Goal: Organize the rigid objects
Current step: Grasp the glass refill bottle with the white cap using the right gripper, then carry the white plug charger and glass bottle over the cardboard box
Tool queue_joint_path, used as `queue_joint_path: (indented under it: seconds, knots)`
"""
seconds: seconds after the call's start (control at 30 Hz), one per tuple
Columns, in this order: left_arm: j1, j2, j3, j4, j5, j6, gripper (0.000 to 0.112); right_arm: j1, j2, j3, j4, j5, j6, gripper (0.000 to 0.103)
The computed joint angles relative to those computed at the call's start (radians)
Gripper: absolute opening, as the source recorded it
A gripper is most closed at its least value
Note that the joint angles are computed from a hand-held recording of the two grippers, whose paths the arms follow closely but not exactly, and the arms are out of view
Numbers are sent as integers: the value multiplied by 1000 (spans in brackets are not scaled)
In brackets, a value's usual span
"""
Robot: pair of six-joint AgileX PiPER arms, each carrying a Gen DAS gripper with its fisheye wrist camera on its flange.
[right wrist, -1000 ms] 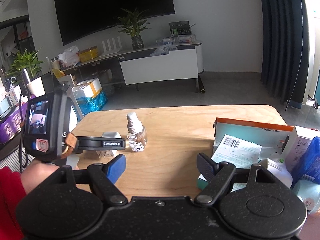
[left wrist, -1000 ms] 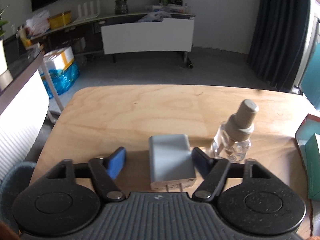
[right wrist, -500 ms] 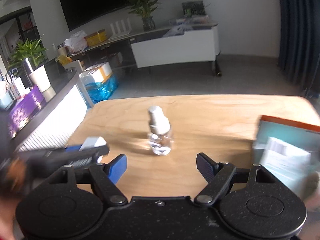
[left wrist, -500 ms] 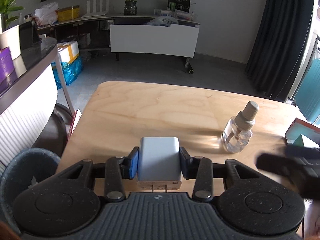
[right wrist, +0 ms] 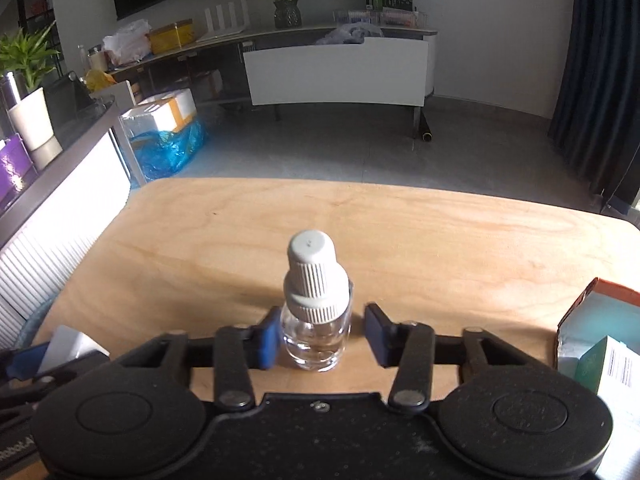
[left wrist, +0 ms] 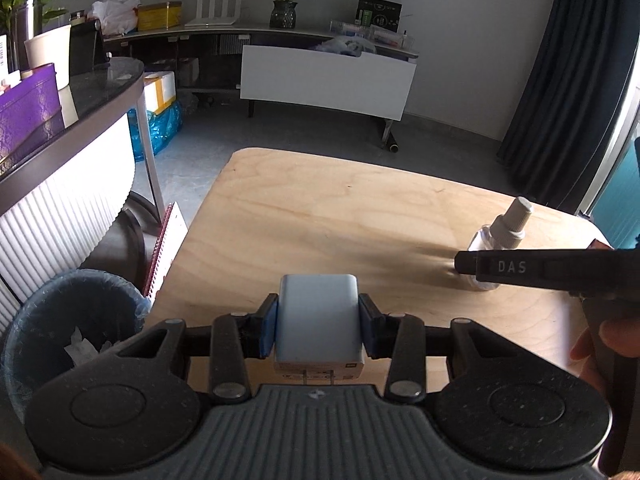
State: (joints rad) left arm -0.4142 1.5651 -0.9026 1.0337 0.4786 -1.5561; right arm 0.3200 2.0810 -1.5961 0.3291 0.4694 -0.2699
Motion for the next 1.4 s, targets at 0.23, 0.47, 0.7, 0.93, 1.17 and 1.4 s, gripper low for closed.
queue_joint_path:
  seconds: [0.23, 0.47, 0.7, 0.93, 1.17, 1.4]
  knots:
    - [-15, -27, 26, 27, 14, -41, 41, -7, -62, 88, 88, -50, -99, 37]
    - [-64, -76, 46, 22, 71, -53, 41, -35, -218, 258, 279, -61, -323, 37]
    - [-151, -153, 78, -6, 156, -65, 41, -51, -435, 467, 393, -34, -454, 37]
    - [-269, -236, 110, -22, 283, -106, 41, -46, -618, 619, 354, -21, -399, 37]
    - [-365, -297, 119, -29, 389, -121, 41, -24, -744, 702, 298, -10, -329, 37]
    - [-450, -330, 127, -31, 471, -144, 41, -15, -847, 748, 252, 11, -269, 37]
